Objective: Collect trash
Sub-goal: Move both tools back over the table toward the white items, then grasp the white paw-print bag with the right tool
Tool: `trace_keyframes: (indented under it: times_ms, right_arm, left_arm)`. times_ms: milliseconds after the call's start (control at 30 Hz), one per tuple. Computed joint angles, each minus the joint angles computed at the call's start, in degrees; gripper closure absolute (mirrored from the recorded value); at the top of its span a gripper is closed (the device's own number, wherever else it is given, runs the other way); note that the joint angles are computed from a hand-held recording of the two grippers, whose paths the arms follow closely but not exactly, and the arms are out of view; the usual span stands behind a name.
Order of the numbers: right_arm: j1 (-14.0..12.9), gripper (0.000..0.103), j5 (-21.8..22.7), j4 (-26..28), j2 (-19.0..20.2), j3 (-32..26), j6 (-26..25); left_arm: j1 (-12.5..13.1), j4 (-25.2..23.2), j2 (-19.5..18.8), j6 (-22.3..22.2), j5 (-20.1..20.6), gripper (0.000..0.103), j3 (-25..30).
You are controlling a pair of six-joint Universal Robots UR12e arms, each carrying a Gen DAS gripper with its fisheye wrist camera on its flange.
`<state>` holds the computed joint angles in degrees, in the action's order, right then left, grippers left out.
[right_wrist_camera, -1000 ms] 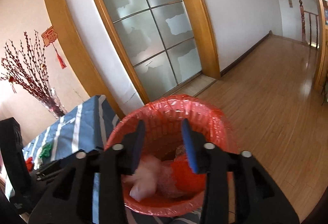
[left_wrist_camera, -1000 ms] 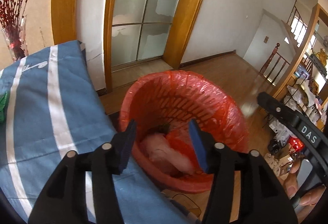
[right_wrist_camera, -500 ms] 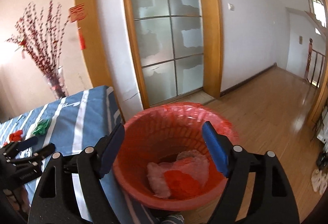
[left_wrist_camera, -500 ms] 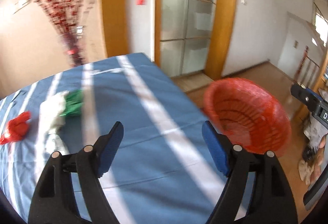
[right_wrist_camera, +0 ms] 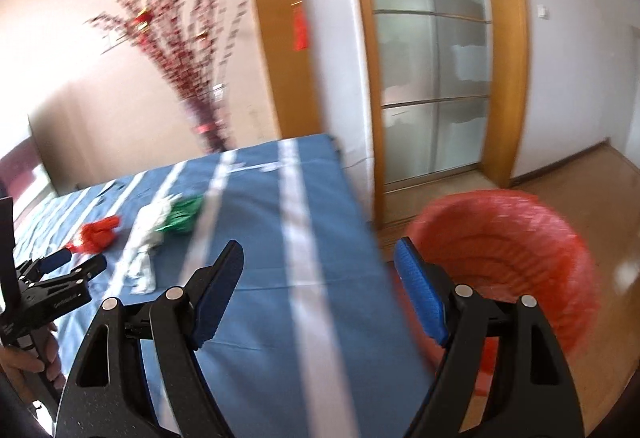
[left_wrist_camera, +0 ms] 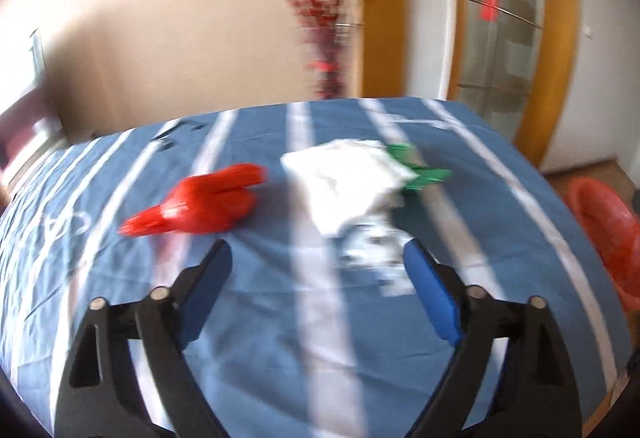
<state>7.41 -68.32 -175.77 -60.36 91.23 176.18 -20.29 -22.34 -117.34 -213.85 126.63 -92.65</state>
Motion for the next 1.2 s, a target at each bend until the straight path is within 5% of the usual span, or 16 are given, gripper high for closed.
trace_keyframes:
  times_ms: [167,333,733,867,967,1200]
  right_arm:
    - [3.0,0.032,3.1,6.1,1.3,-2.6,-2.4]
    - [5.8,0.045,4.8,13.7,3.1,-6.2,-5.1]
    - [10.1,0.063,2.8,26.1,7.4,-13.6,-7.0]
    - [11.1,0.076,0.2,27.8,8.0,-14.5,-8.5]
    - [11.5,0.098,-1.4,27.5,7.9,-14.4,-9.9]
    - [10.8,0.099,-1.3,18.3,5.2,-9.7,-11.8]
  left_arm:
    - [1.3,-0.5,2.3,-4.1,3.2,0.009,-3.4]
    - [1.8,0.6,2.8,-3.1,6.0,0.008,-5.1]
    - [4.6,3.8,5.0,-8.0,0.7,0.008,-9.2]
    - [5.1,5.5,5.4,-8.5,-1.2,0.008,-10.1]
    - [5.3,5.5,5.6,-8.9,-2.1,0.009,-10.3]
    - [5.8,5.9,5.7,-8.3,-4.5,0.021,-10.4]
